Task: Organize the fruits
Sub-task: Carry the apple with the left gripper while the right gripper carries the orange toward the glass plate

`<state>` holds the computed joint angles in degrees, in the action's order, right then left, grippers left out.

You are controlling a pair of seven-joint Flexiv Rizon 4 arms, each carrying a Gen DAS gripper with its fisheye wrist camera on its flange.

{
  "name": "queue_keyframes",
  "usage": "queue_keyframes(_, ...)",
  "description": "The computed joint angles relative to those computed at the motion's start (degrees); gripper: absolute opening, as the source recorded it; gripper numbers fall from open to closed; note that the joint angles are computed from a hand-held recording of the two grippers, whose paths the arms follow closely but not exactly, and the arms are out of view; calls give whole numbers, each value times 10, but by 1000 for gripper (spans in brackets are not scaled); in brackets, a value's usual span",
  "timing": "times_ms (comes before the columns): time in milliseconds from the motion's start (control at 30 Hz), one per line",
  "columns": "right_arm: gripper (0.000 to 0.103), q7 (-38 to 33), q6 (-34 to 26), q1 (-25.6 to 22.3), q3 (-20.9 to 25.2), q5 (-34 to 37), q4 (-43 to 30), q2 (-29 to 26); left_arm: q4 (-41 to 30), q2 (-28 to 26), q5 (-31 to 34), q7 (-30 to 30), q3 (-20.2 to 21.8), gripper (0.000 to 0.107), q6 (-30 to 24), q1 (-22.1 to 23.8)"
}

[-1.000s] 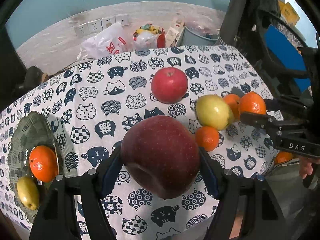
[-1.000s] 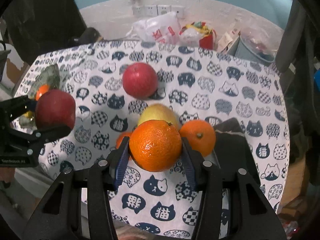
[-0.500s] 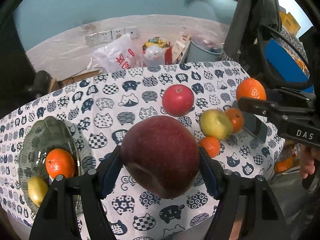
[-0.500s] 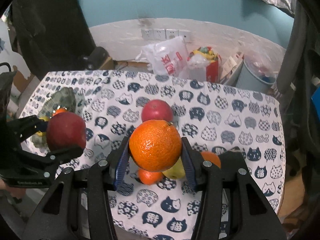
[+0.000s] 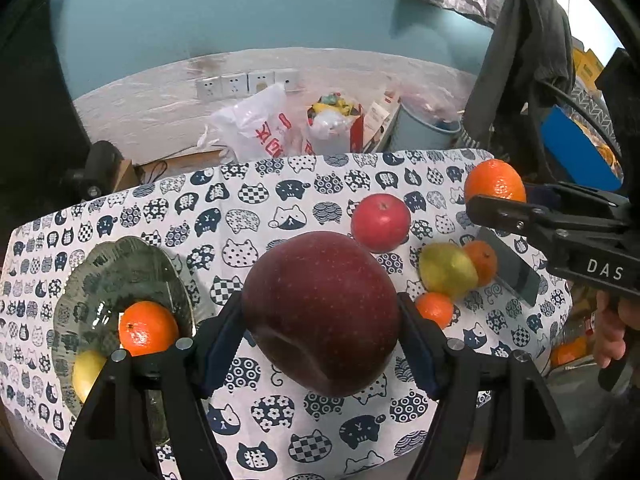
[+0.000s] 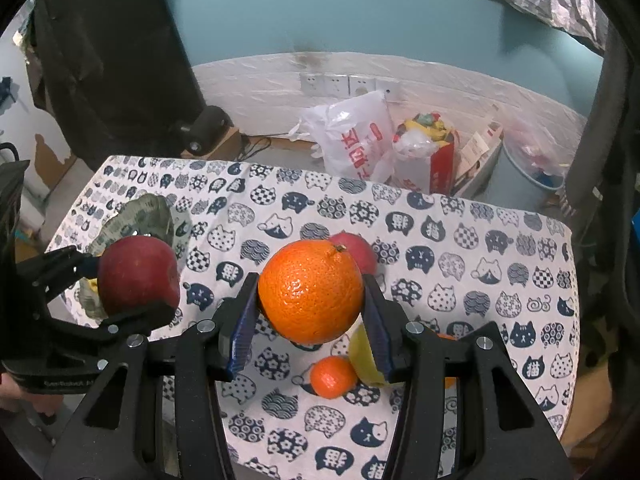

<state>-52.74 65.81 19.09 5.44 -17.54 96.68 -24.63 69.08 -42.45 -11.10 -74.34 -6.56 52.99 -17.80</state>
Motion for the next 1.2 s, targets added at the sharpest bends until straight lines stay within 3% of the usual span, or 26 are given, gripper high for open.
queue_keyframes(567, 49, -40, -29, 14, 16, 26, -90, -56, 31, 19, -10, -12, 5, 74, 30, 23)
queue_keyframes(1200, 49, -104, -98, 48, 35, 67, -243, -148, 71, 34, -27, -37, 11, 74, 47, 59)
